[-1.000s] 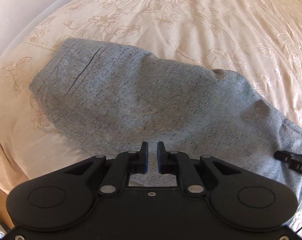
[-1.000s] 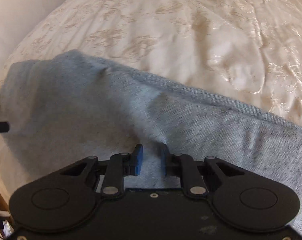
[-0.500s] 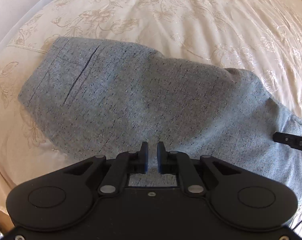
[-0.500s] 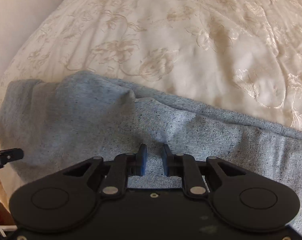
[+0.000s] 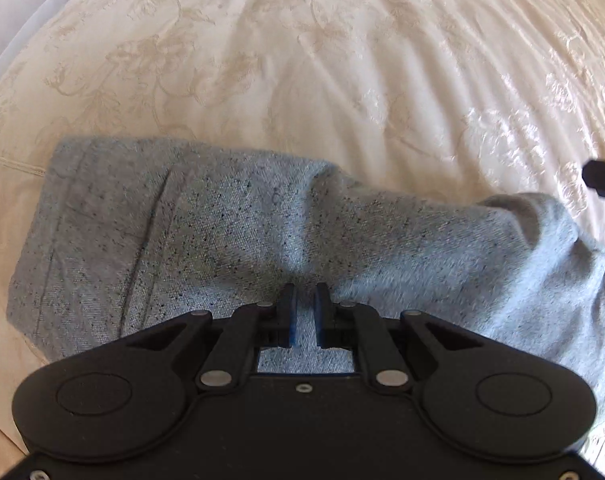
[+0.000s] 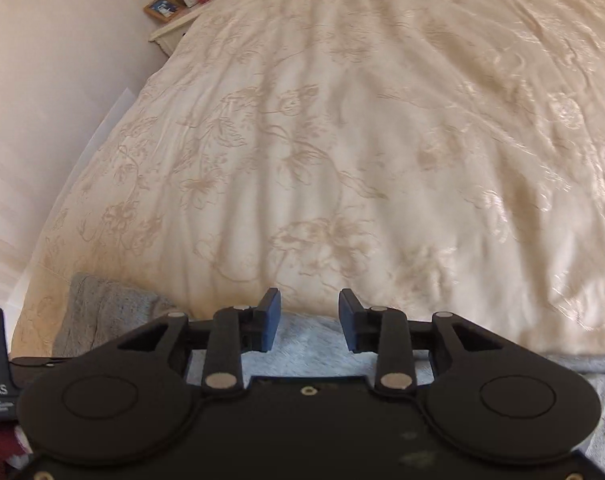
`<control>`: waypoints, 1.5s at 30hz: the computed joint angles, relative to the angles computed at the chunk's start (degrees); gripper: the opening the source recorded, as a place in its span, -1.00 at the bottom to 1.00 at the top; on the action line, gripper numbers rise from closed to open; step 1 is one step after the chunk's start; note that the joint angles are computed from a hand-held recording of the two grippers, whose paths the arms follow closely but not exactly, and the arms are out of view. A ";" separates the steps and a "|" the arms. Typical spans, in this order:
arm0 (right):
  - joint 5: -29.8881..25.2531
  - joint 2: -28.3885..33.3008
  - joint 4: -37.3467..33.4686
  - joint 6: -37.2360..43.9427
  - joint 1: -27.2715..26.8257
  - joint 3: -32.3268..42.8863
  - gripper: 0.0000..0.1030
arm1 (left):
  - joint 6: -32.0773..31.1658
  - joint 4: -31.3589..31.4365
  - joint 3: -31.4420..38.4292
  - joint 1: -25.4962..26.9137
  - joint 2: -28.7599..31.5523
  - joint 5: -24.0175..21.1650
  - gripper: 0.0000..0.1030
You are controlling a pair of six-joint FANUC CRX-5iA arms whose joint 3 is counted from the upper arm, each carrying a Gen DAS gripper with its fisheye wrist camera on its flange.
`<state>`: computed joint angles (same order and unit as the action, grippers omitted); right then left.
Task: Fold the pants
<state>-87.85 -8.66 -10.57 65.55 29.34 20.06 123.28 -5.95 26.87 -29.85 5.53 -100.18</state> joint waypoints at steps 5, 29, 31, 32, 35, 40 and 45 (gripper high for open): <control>-3.89 5.92 0.14 3.54 3.81 3.23 -0.28 | -4.84 4.71 -3.33 2.76 -0.82 1.00 -0.70; -2.09 -10.61 5.86 -4.64 17.70 -13.70 -0.83 | -11.31 11.27 0.88 4.37 3.08 4.81 -0.70; -1.70 -10.31 5.68 -5.06 16.36 -12.91 -0.73 | -11.41 11.58 -1.20 4.55 1.36 5.70 -0.71; -1.31 -10.31 6.20 -5.26 16.04 -12.52 -0.71 | -11.42 12.12 -2.37 4.94 0.42 6.56 -0.71; 0.21 -9.85 5.94 -4.87 14.16 -10.76 -0.54 | -10.63 13.87 -4.42 6.25 -1.30 7.97 -0.71; 1.26 -5.34 1.61 -1.44 10.32 -6.15 -0.48 | -10.51 13.96 -4.89 6.30 -1.64 8.48 -0.71; -0.53 -0.38 -2.96 0.13 8.66 -2.71 -0.47 | -9.90 14.61 -6.01 6.60 -2.20 9.55 -0.71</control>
